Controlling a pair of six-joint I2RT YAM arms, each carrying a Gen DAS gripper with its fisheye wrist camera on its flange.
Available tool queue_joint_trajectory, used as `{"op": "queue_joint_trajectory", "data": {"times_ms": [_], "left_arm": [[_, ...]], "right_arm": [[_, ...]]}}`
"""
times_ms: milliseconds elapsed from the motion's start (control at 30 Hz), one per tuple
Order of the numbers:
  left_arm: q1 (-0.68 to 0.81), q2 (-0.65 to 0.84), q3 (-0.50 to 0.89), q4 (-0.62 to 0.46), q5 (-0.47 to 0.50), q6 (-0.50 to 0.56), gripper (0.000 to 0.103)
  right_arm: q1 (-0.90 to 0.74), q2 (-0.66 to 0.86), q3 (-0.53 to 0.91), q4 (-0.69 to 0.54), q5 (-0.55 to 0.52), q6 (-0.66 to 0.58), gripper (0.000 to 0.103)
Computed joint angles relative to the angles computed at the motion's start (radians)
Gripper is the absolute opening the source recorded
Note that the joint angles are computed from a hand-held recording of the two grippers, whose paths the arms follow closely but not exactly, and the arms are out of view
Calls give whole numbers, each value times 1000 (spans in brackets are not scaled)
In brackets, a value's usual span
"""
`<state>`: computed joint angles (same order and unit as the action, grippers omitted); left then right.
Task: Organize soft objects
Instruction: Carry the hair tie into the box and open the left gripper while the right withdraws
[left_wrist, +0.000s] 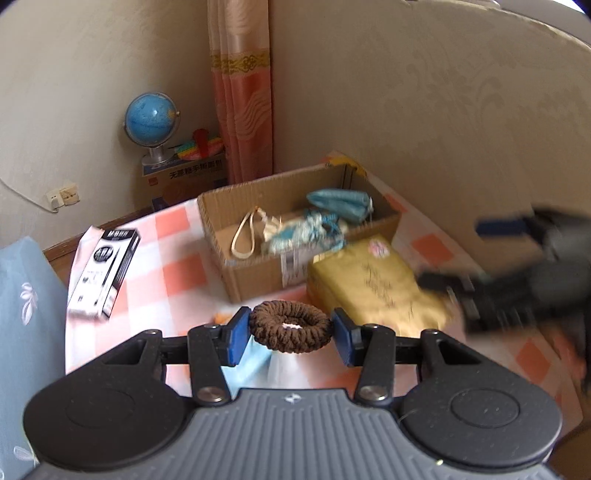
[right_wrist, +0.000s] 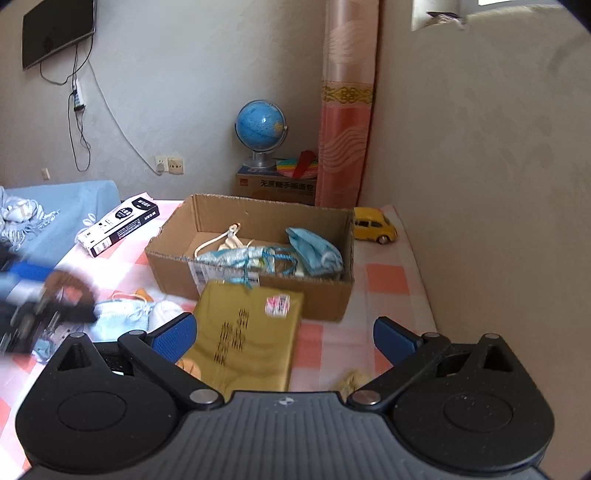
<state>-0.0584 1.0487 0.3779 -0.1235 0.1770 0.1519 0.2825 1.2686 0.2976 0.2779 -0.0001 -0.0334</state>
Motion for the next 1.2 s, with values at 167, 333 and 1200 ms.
{"op": "queue_joint_trajectory", "data": {"times_ms": [167,333,1200], "left_arm": [[-36,183,125,78,-42,-8,46],[-52,362,270,112,-55,-29,46],[-84,319,226,170,-147,-121,92]], "right_arm": [[-6,-111,-93,14,4,12,103],[-53,-220,-147,-29,-51,-1,103],[-160,-484,-205,-235,-120,-43,103]]}}
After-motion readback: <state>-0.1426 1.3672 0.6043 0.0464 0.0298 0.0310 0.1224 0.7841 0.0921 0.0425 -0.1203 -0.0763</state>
